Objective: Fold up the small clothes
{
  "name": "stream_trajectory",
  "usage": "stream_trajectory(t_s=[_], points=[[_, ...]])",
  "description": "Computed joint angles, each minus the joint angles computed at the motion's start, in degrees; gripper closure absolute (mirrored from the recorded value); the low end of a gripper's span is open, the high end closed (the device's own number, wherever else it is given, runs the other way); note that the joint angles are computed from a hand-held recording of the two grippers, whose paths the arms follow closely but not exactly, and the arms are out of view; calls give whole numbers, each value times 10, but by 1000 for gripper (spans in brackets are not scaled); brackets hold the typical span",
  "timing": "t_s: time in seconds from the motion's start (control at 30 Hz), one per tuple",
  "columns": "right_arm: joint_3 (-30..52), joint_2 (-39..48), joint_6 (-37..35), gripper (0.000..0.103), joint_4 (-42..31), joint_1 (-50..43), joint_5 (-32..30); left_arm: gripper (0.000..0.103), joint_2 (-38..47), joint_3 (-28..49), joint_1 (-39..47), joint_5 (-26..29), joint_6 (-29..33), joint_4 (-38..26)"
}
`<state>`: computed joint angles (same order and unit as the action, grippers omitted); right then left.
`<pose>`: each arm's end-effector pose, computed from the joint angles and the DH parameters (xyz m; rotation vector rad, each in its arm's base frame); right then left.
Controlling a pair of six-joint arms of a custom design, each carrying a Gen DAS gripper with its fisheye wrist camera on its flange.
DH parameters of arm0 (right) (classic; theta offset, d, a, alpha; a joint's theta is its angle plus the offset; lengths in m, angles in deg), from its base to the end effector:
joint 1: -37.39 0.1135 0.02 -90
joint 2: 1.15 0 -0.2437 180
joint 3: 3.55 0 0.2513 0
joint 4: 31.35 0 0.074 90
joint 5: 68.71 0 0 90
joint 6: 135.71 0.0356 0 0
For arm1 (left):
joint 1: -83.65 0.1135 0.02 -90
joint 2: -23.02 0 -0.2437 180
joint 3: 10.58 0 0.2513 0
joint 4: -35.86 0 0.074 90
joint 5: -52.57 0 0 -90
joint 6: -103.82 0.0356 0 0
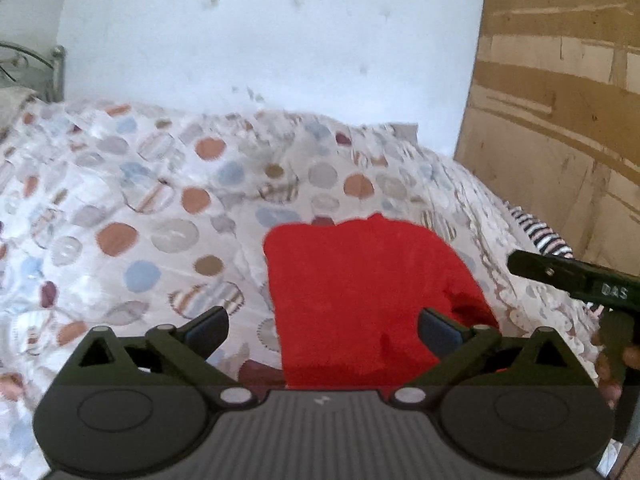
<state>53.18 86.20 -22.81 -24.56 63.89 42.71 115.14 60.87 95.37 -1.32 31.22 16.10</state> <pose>0.2949 0.1325 0.1857 0.1786 1.9533 0.1955 0.3395 0.0490 0.2017 0.4254 2.1096 -0.4244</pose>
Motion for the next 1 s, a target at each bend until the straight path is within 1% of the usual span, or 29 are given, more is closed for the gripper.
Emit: stream_trajectory(t_s=[0.17, 0.27, 0.33, 0.43, 0.57, 0.67, 0.77, 0.83, 0.9, 0.97, 1.0], points=[[-66, -109, -14, 1, -9, 77, 86, 0, -130, -117, 32, 11, -21, 56], [-98, -164, -15, 1, -22, 131, 153, 0, -199, -172, 54, 23, -44, 70], [-116, -198, -2, 1, -38, 168, 191, 0, -243, -204, 69, 31, -56, 73], [-142, -243, 24, 0, -55, 227, 245, 0, -318, -248, 101, 51, -53, 58], [-155, -275, 50, 0, -91, 324, 355, 0, -415, -303, 156, 83, -39, 24], [-159, -282, 70, 0, -121, 399, 434, 0, -473, -334, 203, 117, -1, -23], [-145, -271, 134, 0, -197, 469, 506, 0, -521, -357, 258, 154, 40, -72], [-122, -254, 210, 0, -284, 508, 542, 0, -539, -362, 297, 181, 70, -109], [-85, -222, 318, 0, -405, 545, 572, 0, -549, -366, 342, 215, 101, -146], [-41, -173, 450, 0, -543, 573, 587, 0, -548, -368, 376, 239, 130, -175], [-15, -141, 530, 0, -622, 586, 592, 0, -536, -363, 390, 248, 154, -195]])
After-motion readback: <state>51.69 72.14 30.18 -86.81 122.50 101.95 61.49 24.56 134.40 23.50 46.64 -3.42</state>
